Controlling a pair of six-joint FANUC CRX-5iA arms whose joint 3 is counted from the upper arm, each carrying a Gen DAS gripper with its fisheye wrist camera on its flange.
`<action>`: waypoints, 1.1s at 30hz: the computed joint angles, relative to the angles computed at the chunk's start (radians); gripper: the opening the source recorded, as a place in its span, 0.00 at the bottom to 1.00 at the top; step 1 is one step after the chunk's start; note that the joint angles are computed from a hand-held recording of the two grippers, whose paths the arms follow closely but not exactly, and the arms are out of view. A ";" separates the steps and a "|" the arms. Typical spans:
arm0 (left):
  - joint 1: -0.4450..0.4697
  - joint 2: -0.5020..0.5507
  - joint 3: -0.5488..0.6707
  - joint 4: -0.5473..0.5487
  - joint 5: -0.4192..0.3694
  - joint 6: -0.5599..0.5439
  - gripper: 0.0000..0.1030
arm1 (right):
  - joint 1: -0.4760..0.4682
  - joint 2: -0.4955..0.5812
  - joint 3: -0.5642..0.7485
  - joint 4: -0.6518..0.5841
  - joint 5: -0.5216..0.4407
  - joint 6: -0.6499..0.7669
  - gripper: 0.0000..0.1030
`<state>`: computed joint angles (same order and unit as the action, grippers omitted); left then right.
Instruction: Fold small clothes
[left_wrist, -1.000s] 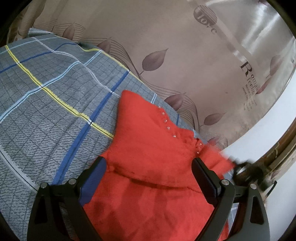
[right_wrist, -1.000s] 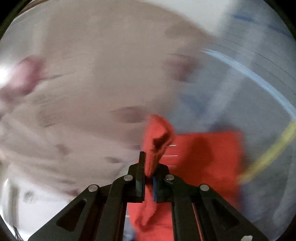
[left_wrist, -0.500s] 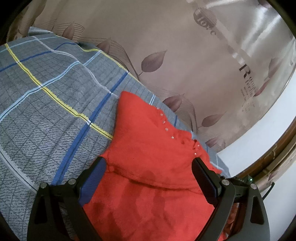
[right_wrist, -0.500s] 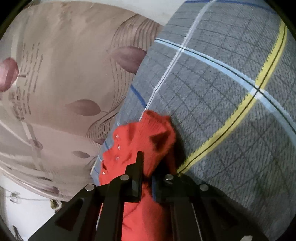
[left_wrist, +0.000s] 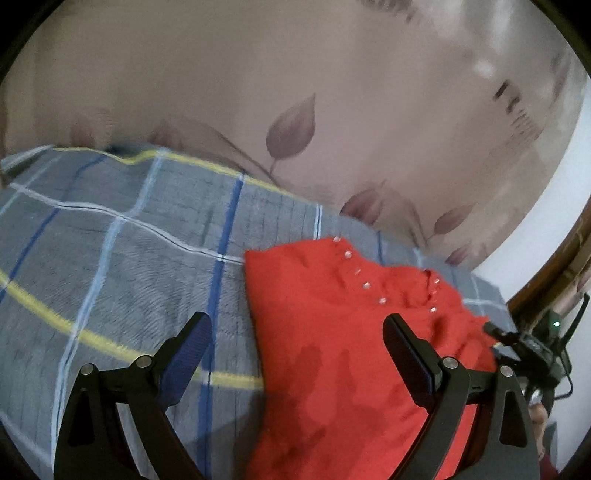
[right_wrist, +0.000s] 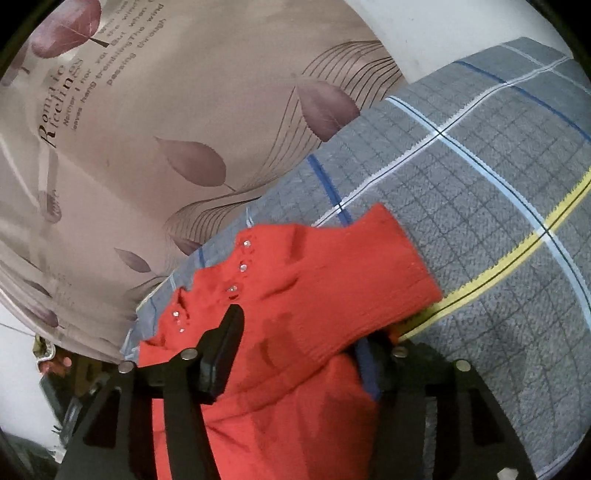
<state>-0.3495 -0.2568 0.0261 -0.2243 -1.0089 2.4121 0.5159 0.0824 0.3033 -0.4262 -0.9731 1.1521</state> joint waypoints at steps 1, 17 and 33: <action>0.019 0.011 0.000 0.029 0.002 -0.025 0.90 | -0.010 -0.003 -0.004 -0.018 0.002 0.009 0.52; 0.000 0.043 0.075 -0.173 -0.217 -0.021 0.04 | -0.055 -0.023 -0.021 -0.112 0.008 0.071 0.60; -0.018 -0.172 -0.431 0.640 0.350 -0.183 0.39 | -0.056 -0.040 -0.036 -0.116 0.019 0.065 0.62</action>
